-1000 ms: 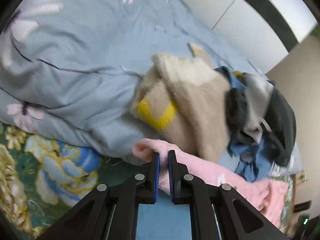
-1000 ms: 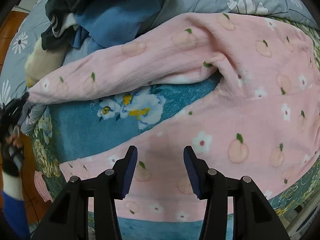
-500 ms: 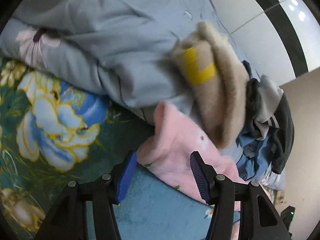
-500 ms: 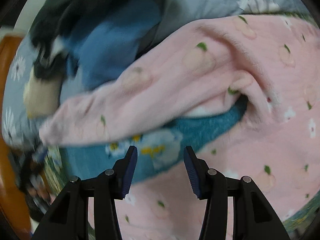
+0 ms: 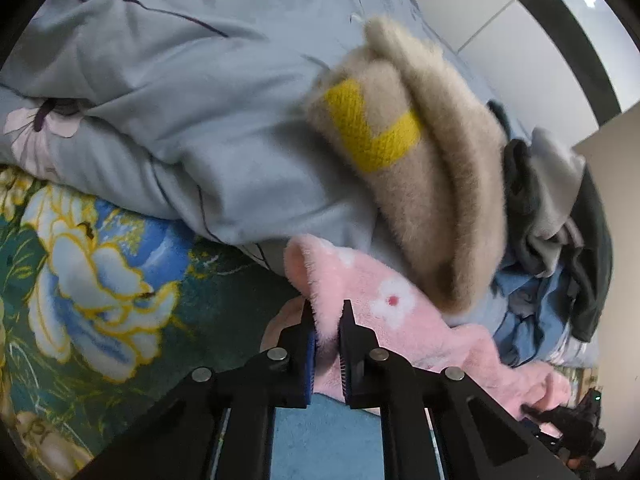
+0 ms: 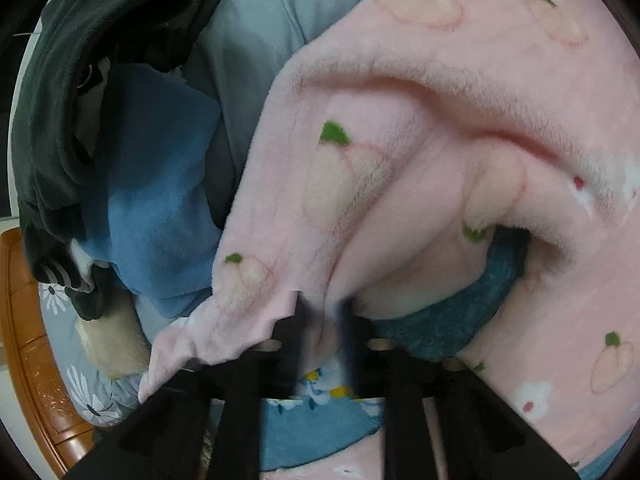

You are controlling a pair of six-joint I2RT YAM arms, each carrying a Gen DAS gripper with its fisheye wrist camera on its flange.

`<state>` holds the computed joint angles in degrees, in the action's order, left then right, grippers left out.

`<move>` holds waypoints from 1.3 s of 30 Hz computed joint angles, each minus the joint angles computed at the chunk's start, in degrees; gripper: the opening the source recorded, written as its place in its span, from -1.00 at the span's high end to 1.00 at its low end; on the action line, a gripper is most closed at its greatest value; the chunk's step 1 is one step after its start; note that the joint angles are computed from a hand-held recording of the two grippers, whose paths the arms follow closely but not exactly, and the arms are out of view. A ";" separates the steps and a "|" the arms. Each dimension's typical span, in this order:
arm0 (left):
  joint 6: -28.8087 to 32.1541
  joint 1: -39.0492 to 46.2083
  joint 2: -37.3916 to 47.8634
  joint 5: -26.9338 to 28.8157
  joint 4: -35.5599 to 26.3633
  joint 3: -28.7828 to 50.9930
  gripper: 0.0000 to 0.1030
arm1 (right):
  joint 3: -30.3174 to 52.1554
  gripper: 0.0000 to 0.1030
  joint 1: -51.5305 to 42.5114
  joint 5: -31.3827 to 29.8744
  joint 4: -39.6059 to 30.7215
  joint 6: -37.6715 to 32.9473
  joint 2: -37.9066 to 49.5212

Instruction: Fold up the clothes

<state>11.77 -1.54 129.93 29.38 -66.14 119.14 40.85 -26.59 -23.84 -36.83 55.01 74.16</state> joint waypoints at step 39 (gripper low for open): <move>-10.53 8.58 -3.48 4.54 10.46 -21.05 -0.17 | 12.14 0.68 2.02 1.46 -18.36 -19.05 -5.38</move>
<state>1.24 7.04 126.44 33.92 -55.68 98.08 52.99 -24.57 -22.38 -55.19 35.96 68.78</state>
